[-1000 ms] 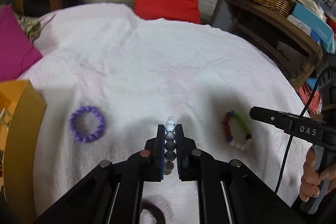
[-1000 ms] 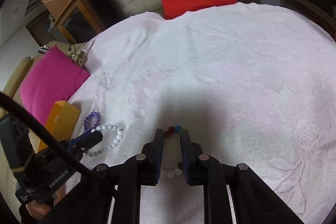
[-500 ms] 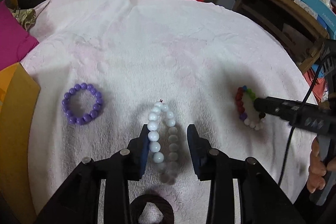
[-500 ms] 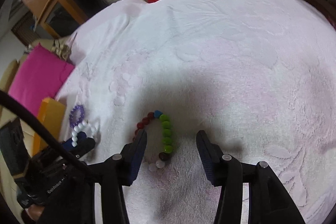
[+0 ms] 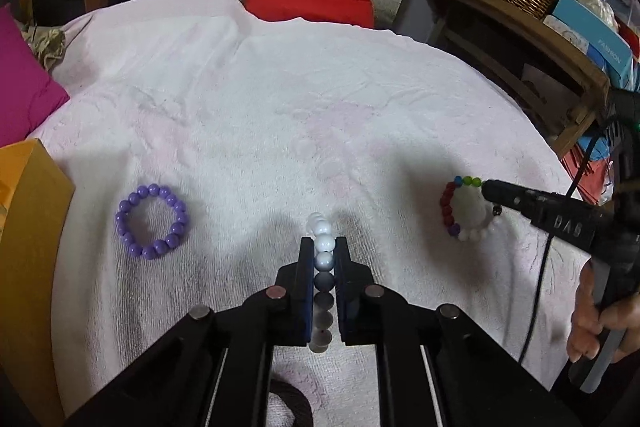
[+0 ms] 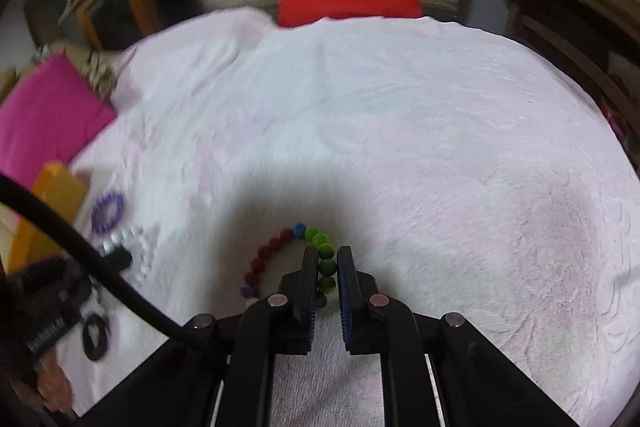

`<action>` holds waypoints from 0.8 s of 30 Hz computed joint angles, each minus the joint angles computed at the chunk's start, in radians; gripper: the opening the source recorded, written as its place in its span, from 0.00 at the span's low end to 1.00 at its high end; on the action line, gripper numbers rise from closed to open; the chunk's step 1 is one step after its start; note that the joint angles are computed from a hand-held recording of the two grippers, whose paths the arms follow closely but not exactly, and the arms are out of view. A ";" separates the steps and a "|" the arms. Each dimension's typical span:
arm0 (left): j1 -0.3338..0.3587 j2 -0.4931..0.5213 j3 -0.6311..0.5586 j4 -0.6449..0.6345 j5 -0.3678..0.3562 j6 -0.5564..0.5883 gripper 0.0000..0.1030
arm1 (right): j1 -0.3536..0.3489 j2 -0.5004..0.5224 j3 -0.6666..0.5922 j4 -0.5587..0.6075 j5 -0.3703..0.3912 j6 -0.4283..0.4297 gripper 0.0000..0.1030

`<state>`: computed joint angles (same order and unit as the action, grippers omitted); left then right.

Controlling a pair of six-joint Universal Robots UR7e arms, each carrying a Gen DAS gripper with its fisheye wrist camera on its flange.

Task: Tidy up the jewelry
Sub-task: 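Lift the white bracelet with the left tool while the right tool lifts the multicolor bracelet, then carry both held bracelets toward the orange box with both tools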

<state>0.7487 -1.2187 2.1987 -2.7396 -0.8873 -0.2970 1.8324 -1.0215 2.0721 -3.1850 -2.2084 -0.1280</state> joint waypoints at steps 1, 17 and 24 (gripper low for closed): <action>-0.002 0.000 0.001 -0.006 0.001 -0.001 0.09 | -0.006 -0.010 0.004 0.001 0.015 0.016 0.10; -0.051 0.001 0.013 -0.069 0.132 -0.008 0.09 | -0.056 -0.098 0.058 -0.056 0.324 0.072 0.10; -0.057 -0.001 0.009 -0.016 0.197 -0.038 0.09 | -0.048 -0.095 0.056 -0.048 0.332 0.075 0.10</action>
